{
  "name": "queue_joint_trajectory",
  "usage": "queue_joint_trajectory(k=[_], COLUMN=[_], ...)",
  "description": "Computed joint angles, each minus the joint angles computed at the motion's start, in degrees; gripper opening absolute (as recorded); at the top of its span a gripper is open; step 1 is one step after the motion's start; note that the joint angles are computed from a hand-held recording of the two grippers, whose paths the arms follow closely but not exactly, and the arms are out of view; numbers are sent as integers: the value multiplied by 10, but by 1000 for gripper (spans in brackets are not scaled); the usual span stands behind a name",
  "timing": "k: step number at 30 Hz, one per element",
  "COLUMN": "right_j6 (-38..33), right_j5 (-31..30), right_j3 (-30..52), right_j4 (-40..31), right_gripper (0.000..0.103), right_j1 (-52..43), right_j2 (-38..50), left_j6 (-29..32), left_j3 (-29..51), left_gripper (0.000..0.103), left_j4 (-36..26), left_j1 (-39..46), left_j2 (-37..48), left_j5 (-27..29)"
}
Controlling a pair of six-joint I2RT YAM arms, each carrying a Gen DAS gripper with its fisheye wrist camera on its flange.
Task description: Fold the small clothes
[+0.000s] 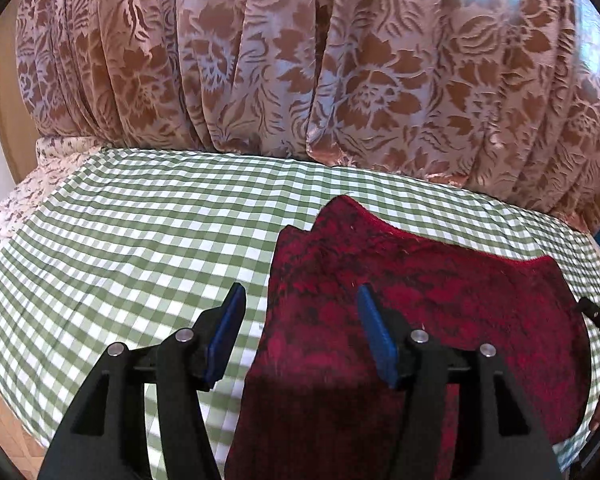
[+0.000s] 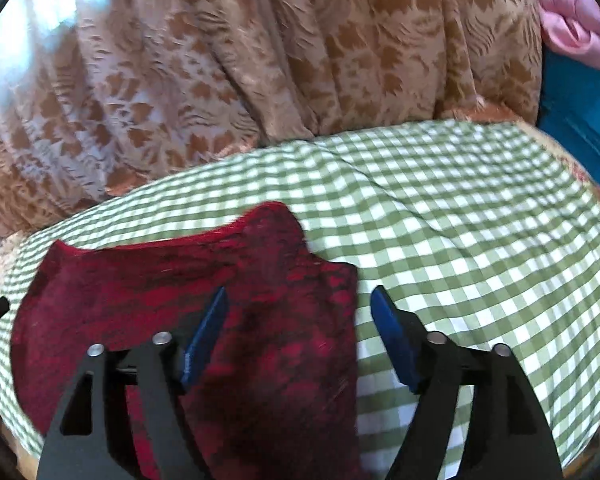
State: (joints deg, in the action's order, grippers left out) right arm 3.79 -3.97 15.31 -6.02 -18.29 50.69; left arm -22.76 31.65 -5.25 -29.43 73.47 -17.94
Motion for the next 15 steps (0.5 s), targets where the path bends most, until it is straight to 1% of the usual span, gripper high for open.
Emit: queue_joint_trajectory(k=[1, 4, 5, 7, 11, 13, 15], right_j6=[5, 17, 20, 31, 73, 97, 118], right_j5=[16, 31, 33, 43, 80, 96, 116], right_j3=[-6, -9, -10, -11, -21, -29, -36], right_j4=[-24, -77, -96, -119, -148, -158, -168], right_gripper=[75, 75, 77, 81, 81, 81, 81], right_j1=[25, 78, 104, 149, 247, 285, 324], right_j2=[-40, -109, -128, -147, -170, -176, -183], left_j6=[-4, -9, -11, -15, -23, -25, -28], left_j3=[-5, -24, -28, -35, -52, -60, -67], left_gripper=[59, 59, 60, 60, 60, 60, 60], left_j4=[-4, -21, -24, -32, -50, -60, -69], left_j1=[-8, -22, -25, -30, -47, -58, -63], left_j2=[-10, -47, -54, -69, -103, -121, -136], left_j5=[-6, -14, -17, -19, -35, -48, -50])
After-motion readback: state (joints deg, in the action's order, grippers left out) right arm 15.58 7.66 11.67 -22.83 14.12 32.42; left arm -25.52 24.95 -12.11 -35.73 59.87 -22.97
